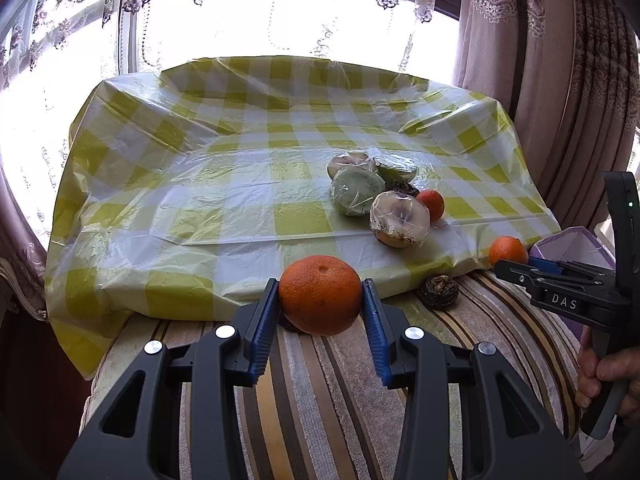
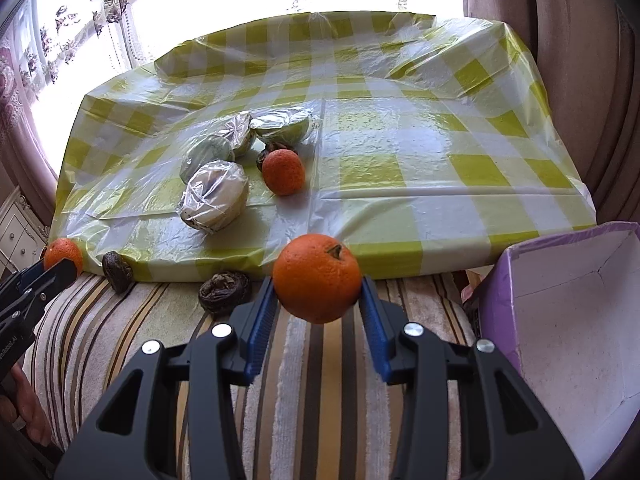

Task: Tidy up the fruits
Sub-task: 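Carry both held oranges over the purple-rimmed white box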

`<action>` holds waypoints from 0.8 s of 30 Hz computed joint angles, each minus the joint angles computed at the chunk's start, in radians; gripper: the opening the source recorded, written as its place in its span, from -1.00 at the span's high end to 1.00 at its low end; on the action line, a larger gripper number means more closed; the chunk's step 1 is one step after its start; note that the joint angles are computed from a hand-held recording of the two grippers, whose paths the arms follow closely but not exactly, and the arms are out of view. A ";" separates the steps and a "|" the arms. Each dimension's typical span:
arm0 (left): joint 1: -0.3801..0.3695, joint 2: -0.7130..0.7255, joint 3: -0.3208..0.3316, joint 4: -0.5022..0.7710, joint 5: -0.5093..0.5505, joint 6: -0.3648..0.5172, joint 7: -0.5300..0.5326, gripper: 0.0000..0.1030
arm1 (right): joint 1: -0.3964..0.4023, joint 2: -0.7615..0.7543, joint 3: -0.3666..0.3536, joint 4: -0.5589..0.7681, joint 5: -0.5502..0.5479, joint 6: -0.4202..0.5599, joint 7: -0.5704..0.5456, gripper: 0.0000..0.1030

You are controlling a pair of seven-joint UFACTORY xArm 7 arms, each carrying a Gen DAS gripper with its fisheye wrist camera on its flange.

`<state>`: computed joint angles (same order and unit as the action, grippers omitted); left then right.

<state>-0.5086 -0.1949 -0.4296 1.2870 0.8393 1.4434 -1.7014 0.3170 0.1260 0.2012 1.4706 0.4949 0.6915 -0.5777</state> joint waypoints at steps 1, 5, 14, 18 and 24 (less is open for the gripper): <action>0.001 0.016 0.001 0.017 0.009 -0.010 0.013 0.24 | -0.005 -0.007 -0.006 -0.001 -0.002 -0.001 0.006 0.18; -0.014 0.099 0.020 0.099 0.050 -0.052 0.084 0.24 | -0.030 -0.029 -0.029 -0.008 -0.012 -0.014 0.023 0.18; -0.095 0.321 0.133 0.333 0.096 -0.242 0.264 0.24 | -0.110 -0.057 -0.093 -0.043 -0.085 -0.064 0.112 0.18; -0.139 0.473 0.176 0.508 0.096 -0.314 0.375 0.24 | -0.143 -0.047 -0.116 -0.053 -0.170 -0.093 0.181 0.18; -0.179 0.696 0.225 0.780 0.031 -0.413 0.551 0.24 | -0.177 -0.012 -0.141 -0.053 -0.325 -0.117 0.303 0.18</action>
